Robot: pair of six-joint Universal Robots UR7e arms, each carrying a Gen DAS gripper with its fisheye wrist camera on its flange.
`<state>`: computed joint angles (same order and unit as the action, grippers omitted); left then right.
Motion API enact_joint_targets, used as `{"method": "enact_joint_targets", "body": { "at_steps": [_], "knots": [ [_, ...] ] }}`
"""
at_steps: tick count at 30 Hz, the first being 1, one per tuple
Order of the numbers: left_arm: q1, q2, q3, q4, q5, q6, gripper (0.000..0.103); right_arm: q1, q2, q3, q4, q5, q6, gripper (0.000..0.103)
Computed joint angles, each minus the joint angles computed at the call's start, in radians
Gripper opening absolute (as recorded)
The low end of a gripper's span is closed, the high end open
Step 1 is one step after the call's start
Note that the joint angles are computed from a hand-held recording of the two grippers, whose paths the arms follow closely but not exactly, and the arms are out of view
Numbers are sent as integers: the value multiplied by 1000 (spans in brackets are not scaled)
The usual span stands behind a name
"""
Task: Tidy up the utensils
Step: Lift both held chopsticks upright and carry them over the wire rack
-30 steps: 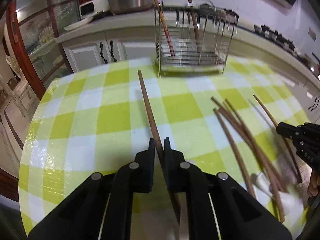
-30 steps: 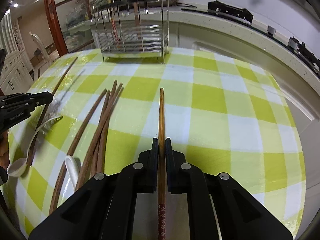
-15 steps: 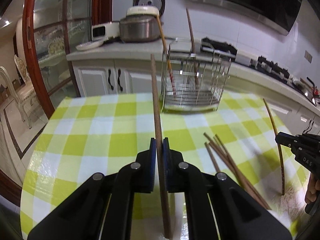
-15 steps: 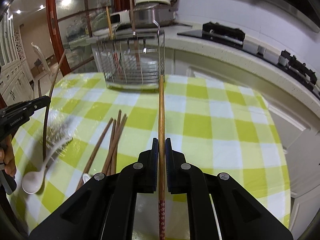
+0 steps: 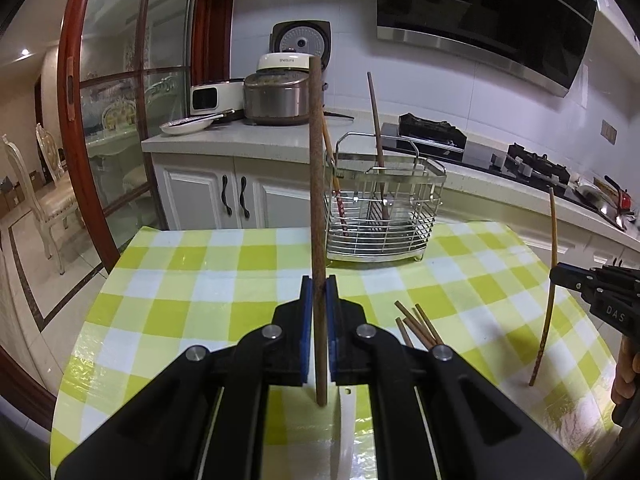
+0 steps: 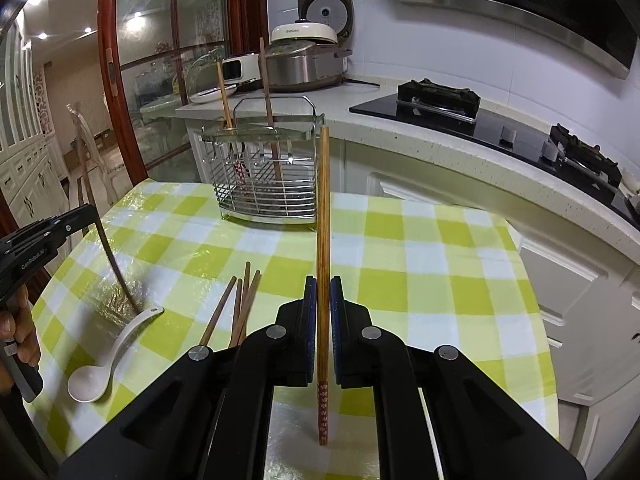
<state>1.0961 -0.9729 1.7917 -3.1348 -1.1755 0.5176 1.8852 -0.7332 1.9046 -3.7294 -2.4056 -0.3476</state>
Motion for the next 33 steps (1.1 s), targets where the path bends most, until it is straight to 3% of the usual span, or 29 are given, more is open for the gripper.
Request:
{"method": "enact_joint_targets", "body": {
  "at_steps": [21, 33],
  "knots": [
    [-5, -7, 7, -3, -21, -1, 6, 7, -4, 7, -47, 3, -13, 8],
    [-31, 21, -51, 1, -55, 4, 6, 8, 23, -103, -29, 38, -47, 8]
  ]
}}
